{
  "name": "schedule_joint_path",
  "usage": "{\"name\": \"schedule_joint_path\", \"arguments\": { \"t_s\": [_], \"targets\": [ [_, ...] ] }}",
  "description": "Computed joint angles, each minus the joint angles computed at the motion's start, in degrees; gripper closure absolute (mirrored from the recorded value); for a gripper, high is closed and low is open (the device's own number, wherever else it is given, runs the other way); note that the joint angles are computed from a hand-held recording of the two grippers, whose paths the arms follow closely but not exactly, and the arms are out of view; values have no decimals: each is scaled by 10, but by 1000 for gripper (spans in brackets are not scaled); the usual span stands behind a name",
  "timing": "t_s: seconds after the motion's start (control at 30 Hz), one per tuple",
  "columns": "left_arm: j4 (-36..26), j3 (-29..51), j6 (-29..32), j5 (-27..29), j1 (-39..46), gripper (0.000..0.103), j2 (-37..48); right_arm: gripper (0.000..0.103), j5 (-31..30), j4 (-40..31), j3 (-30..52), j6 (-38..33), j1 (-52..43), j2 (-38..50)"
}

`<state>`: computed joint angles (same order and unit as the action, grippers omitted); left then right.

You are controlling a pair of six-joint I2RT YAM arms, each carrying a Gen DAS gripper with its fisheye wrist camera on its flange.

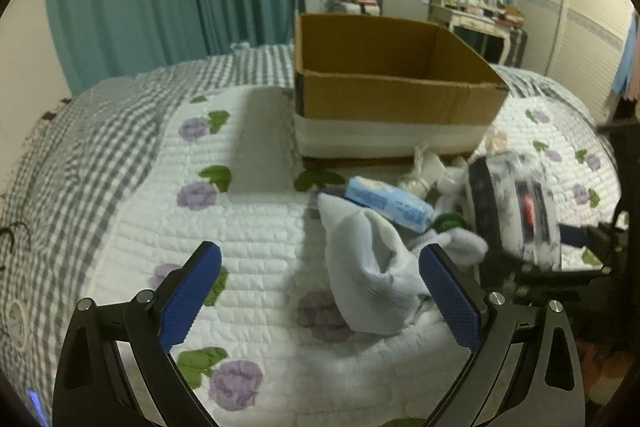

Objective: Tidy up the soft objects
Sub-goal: 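Grasp the white mesh sock with the left tool while the right grasps the floral tissue pack, then carry both items into the box and open both tools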

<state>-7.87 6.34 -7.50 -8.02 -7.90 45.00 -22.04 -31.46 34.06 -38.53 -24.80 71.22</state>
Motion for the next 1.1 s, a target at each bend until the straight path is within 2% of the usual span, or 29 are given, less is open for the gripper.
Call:
{"name": "schedule_joint_path", "arguments": {
  "t_s": [0.1,0.3,0.53,0.57,0.6,0.67,0.77,0.93,1.03,1.1],
  "targets": [
    [22,0,5,10,-1,2,37,23,-26,-18,13,-13,-23,-1],
    [72,-2,-6,3,-42,2,112,25,-74,-56,51,-38,-77,-19],
    [196,-5,-16,24,-71,4,246,25,-92,-73,69,-40,-89,-28],
    [209,-5,-13,32,-70,11,257,25,-91,-73,68,-40,-88,-29],
    [218,-5,-8,47,-64,24,264,25,-90,-73,67,-40,-87,-28],
    [227,-11,-1,92,-48,36,258,25,-89,-74,66,-44,-89,-26],
    [206,-11,0,81,-57,47,240,25,-93,-83,68,-51,-95,-28],
    [71,-1,-8,63,-67,50,112,25,-124,-130,100,-72,-128,-36],
    [-56,29,-7,61,-53,50,-3,25,-145,-166,126,-87,-152,-46],
    [-105,53,13,56,-38,50,-52,25,-163,-192,146,-100,-168,-52]
  ]
}}
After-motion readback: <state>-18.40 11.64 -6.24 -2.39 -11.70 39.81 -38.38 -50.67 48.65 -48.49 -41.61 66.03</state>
